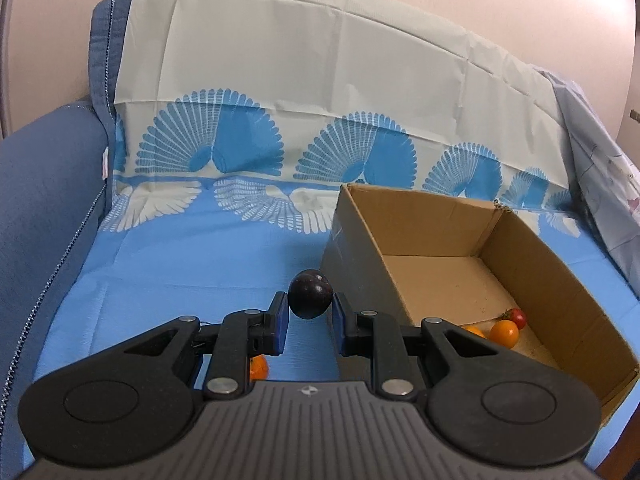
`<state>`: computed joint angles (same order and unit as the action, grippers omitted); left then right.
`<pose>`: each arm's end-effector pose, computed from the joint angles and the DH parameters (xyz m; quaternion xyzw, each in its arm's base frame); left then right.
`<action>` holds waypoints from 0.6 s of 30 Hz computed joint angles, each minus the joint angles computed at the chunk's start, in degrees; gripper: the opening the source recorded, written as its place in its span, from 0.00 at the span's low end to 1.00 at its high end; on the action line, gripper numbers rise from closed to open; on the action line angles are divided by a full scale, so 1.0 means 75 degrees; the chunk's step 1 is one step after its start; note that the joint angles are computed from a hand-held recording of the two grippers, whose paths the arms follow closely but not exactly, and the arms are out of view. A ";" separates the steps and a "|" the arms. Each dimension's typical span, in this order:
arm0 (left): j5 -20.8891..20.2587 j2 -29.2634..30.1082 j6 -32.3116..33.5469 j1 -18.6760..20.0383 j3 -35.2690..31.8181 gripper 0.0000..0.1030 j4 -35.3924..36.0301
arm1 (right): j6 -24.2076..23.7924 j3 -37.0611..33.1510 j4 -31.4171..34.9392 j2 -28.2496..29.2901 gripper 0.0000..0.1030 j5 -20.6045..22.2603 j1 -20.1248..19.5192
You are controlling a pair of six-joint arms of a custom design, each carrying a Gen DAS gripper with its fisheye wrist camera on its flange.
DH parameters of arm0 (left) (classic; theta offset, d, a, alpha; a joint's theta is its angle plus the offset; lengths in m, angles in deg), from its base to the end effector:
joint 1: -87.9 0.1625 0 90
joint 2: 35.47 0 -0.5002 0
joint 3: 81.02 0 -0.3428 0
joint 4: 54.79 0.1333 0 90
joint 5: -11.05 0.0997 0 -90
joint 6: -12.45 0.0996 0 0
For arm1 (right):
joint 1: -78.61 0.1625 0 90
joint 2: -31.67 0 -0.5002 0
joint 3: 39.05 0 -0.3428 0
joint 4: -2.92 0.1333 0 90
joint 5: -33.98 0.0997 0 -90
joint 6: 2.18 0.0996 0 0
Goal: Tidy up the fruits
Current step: 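Carry the yellow-green fruit in right tool while left tool carries the cherry over the box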
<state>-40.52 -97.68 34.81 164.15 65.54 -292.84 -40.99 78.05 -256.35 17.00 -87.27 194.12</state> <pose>0.0990 -0.4166 0.3187 0.0835 0.8164 -0.4759 0.3162 0.3009 -0.4410 0.0126 0.3023 -0.7594 0.5008 0.2847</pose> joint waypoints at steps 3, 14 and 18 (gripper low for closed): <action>-0.0472 -0.0066 -0.0169 0.0029 0.0097 0.25 0.0076 | 0.0061 -0.0093 0.0216 0.0019 0.28 0.0042 0.0019; -0.1585 0.1302 0.0466 -0.0702 0.1117 0.25 -0.1929 | -0.0080 -0.0488 0.0750 0.0200 0.28 0.0096 0.0221; -0.1591 0.1805 0.0624 -0.0885 0.1207 0.25 -0.2267 | -0.0153 -0.0527 0.0863 0.0212 0.28 0.0069 0.0245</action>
<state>-52.45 -84.14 39.49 157.51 74.59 -309.84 -42.13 74.09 -249.88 18.58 -86.76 195.95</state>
